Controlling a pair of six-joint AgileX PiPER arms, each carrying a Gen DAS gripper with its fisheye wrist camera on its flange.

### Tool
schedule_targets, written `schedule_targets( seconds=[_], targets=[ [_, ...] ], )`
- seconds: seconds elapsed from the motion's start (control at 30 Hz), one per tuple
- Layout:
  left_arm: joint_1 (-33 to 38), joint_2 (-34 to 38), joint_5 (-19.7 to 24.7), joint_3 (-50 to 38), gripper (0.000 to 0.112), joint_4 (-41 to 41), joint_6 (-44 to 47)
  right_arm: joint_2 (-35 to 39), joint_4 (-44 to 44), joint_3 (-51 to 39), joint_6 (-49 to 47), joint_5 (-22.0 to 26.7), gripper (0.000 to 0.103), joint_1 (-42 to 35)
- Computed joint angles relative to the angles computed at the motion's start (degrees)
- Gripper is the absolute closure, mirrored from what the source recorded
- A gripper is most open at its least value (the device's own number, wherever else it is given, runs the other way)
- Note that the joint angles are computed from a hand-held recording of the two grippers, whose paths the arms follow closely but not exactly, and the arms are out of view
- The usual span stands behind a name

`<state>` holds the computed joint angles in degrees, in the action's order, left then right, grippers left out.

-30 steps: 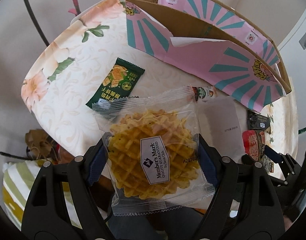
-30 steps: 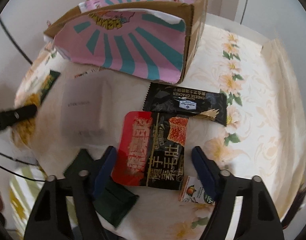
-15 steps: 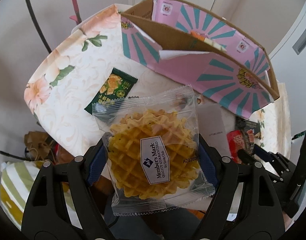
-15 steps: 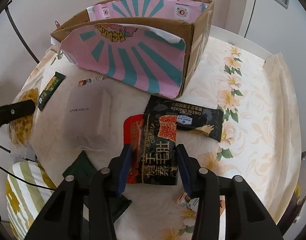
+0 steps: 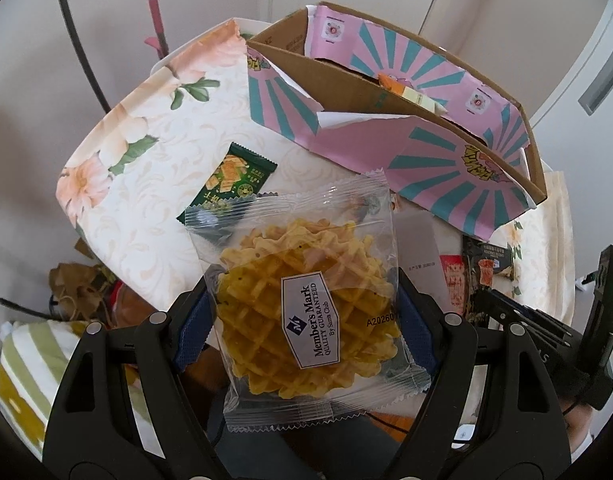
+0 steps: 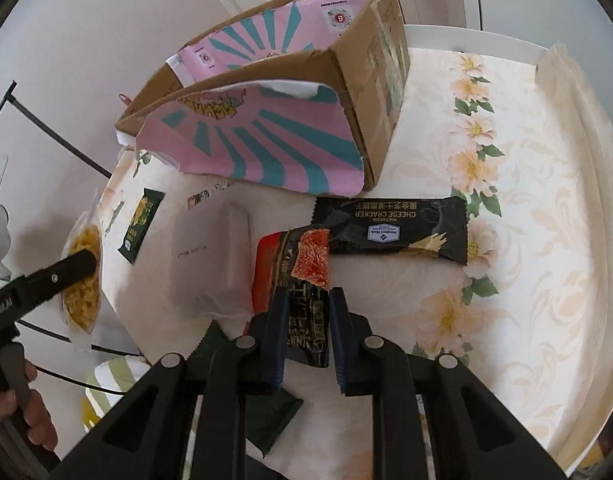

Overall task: Organize snacks
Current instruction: 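Grasp the red-and-black snack packet with the right tool while the left holds the waffle, then carry both packets into the box and open both tools to release them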

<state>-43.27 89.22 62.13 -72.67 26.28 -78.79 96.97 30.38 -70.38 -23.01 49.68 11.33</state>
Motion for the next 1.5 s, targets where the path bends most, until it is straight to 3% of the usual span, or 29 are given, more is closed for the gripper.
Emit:
schedule_targets(
  seconds=[0.17, 0.23, 0.27, 0.3, 0.43, 0.57, 0.73, 0.9, 1.03, 1.3, 1.5],
  targets=[
    [-0.1, -0.2, 0.4, -0.4, 0.034, 0.0, 0.6, 0.5, -1.4, -0.4, 4.2, 0.0, 0.081, 0.0],
    [0.3, -0.4, 0.2, -0.4, 0.034, -0.4, 1.6, 0.7, -2.9, -0.4, 4.8, -0.4, 0.065, 0.9],
    [0.3, -0.5, 0.2, -0.4, 0.034, -0.6, 1.9, 0.0, -3.6, 0.6, 4.4, -1.4, 0.047, 1.2],
    [0.7, -0.5, 0.0, -0.3, 0.034, -0.9, 2.7, -0.9, -4.3, 1.7, 4.3, -2.6, 0.04, 1.8],
    [2.2, -0.7, -1.4, 0.3, 0.034, -2.4, 5.7, -2.9, -10.6, 4.7, 8.0, -6.6, 0.04, 6.2],
    [4.0, -0.7, -2.8, 1.1, 0.034, -4.3, 9.9, -5.6, -24.3, 9.3, 20.0, -14.1, 0.04, 12.9],
    [6.7, -0.8, -4.3, 2.0, 0.034, -6.6, 15.6, -5.4, -30.4, 11.4, 28.6, -17.8, 0.04, 16.7],
    [9.8, -0.6, -6.3, 3.2, 0.034, -9.3, 21.9, -3.5, -48.3, 11.7, 46.2, -20.7, 0.038, 22.4],
    [11.8, 0.0, -7.6, 3.5, 0.033, -11.1, 26.4, -2.8, -55.0, 13.1, 54.7, -25.1, 0.038, 23.3],
    [14.2, 1.4, -9.3, 3.0, 0.033, -13.9, 32.4, -1.5, -56.7, 11.7, 55.9, -26.7, 0.052, 23.3],
    [14.2, 1.2, -9.5, 2.0, 0.034, -14.0, 33.6, -2.8, -56.7, 12.5, 58.1, -25.9, 0.054, 23.3]
  ],
)
